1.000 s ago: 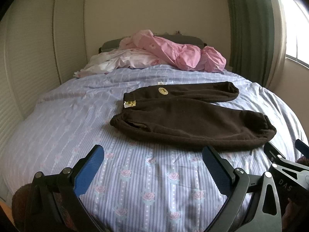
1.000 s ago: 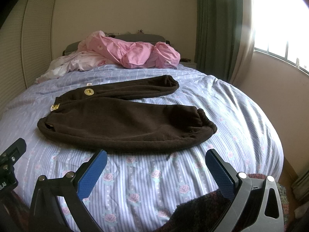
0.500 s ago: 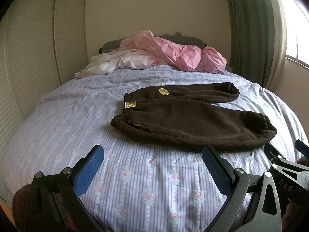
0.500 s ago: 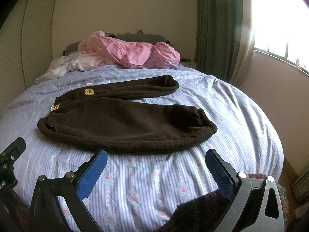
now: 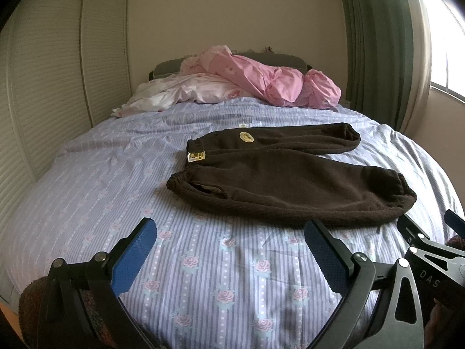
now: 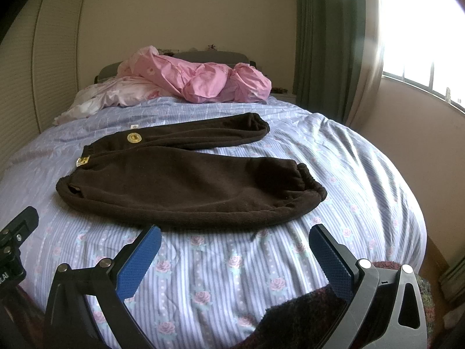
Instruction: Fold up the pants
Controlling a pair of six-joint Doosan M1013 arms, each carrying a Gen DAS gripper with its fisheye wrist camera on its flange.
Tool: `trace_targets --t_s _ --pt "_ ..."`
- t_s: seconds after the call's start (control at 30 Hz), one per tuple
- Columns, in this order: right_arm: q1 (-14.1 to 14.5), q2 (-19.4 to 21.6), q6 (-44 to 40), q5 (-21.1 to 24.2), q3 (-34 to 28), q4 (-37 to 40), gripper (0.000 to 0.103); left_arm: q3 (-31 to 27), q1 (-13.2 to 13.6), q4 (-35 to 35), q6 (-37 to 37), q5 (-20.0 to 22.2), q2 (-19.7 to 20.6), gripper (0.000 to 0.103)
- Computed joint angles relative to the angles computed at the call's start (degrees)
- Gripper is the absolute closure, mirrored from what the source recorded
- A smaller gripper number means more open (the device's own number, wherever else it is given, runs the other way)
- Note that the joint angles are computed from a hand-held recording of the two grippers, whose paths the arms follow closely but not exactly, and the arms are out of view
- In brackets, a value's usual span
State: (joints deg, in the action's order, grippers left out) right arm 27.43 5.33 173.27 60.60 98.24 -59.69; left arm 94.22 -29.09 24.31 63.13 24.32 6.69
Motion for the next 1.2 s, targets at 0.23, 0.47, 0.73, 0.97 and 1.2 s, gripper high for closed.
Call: trace_targets --t_s 0.23,0.47,0.73,0.97,1.2 --pt "0.00 -0.06 -0.46 0.23 -0.13 0.42 0.000 0.05 -0.09 0.17 -0.37 0.07 -0.01 0.000" --pt "0.06 0.54 -1.27 1.14 -0.77 1.22 0.000 -0.37 0.12 -2.38 2.04 0.99 0.32 0.000" --pt "-1.35 1.13 -0.78 1.34 -1.98 3.29 0.000 -2.23 0.47 0.78 0.37 1.58 1.69 0.000" --pt "-4.55 2.29 3.46 0.18 -4.00 7.34 0.000 -6.33 0.86 2.64 -0.71 4.55 4.89 0.000" --pt "-6.50 5.56 -0.02 -0.10 -6.76 11.81 0.000 -11.21 1.03 -2.41 3.39 9.88 9.30 0.008"
